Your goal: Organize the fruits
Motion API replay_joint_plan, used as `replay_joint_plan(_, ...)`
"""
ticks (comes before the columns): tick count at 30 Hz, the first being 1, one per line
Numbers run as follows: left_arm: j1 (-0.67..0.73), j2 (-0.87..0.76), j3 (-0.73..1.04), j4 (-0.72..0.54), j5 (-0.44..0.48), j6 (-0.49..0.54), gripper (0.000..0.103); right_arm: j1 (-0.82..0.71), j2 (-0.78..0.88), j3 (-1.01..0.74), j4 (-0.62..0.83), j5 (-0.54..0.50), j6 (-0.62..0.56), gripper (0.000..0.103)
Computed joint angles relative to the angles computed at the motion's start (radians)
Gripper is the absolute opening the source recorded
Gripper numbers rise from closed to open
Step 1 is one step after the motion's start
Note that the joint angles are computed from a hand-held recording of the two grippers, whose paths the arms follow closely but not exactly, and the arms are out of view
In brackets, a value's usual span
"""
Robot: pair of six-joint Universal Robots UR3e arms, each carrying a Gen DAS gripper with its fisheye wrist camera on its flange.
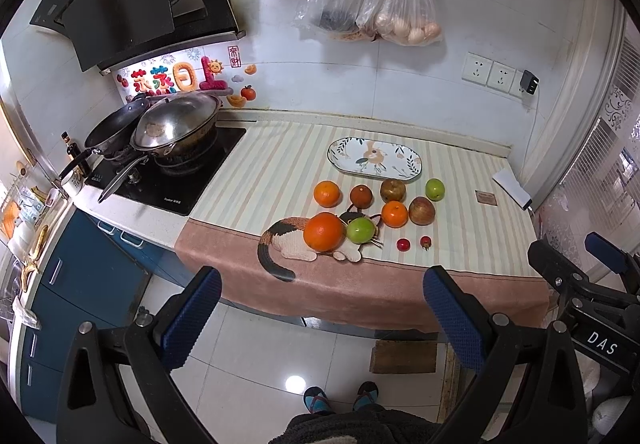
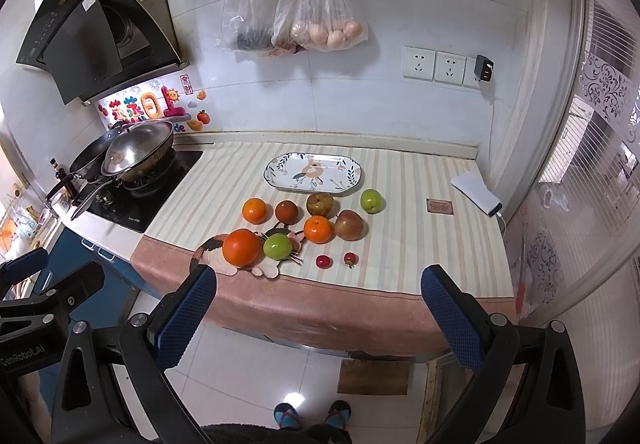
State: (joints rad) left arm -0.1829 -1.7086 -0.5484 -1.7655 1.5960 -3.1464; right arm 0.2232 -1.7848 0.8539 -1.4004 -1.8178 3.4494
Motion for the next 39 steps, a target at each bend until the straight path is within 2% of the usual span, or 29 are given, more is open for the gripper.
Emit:
replay_joint_plan(22, 0.034, 0.01, 0.005, -0.004, -0.021, 0.02, 0.102, 0.041, 0.029, -0.047, 0.013, -0.025, 0.027, 0.103)
replay_joint_plan(39, 0.045, 0.008, 0.01, -0.005, -0.031, 0.026, 0.102, 0.01, 0.033, -0.077, 0.028, -0.002, 0.002, 0.103)
